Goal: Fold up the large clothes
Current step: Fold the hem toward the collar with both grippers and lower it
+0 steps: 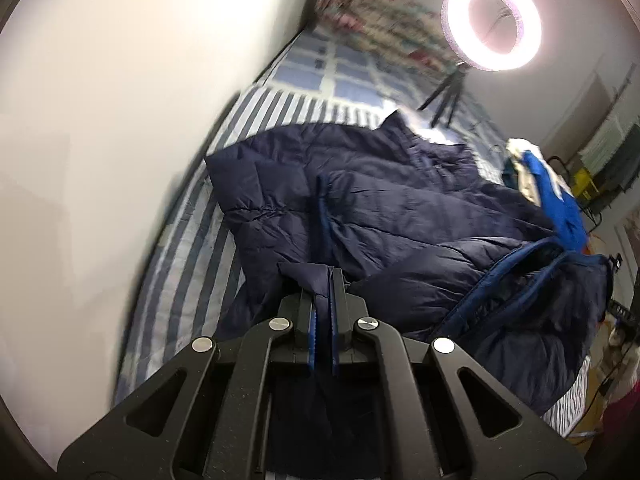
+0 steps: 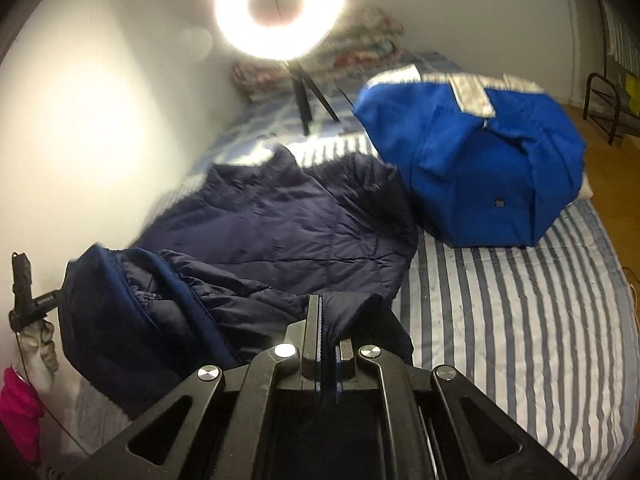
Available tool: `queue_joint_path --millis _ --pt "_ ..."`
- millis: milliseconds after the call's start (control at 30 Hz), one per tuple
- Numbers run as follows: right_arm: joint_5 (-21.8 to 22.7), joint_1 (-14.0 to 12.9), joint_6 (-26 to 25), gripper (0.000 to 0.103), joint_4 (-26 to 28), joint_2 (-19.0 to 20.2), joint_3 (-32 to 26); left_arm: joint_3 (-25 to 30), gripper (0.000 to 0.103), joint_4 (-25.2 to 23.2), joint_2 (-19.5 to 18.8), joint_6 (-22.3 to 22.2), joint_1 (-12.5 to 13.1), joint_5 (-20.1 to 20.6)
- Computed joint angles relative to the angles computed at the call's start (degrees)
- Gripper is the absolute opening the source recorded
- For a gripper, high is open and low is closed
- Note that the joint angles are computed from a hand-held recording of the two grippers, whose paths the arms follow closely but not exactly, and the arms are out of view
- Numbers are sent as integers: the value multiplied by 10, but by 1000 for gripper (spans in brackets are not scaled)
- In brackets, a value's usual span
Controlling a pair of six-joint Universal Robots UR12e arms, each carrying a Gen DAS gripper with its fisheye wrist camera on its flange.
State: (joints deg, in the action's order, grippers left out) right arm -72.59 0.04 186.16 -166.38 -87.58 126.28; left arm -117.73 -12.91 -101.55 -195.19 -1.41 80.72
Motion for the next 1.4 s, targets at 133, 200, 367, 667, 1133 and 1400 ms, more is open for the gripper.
queue_joint_path --millis 133,200,367,667,1133,1400 --pt "-23 6 6 1 22 48 -29 28 5 -26 -37 -6 4 -10" --pt "-18 5 8 3 25 64 -37 39 11 -39 -49 -13 8 -18" --pt "58 -24 11 23 20 68 -29 38 51 -25 -48 -13 25 -56" --pt "123 -75 11 60 -90 54 17 19 68 26 -27 58 32 -15" --pt "-5 -12 -100 52 -8 108 -59 74 45 6 -92 93 -1 36" --pt "-89 19 -128 3 -7 110 -66 83 3 12 -99 121 -19 75"
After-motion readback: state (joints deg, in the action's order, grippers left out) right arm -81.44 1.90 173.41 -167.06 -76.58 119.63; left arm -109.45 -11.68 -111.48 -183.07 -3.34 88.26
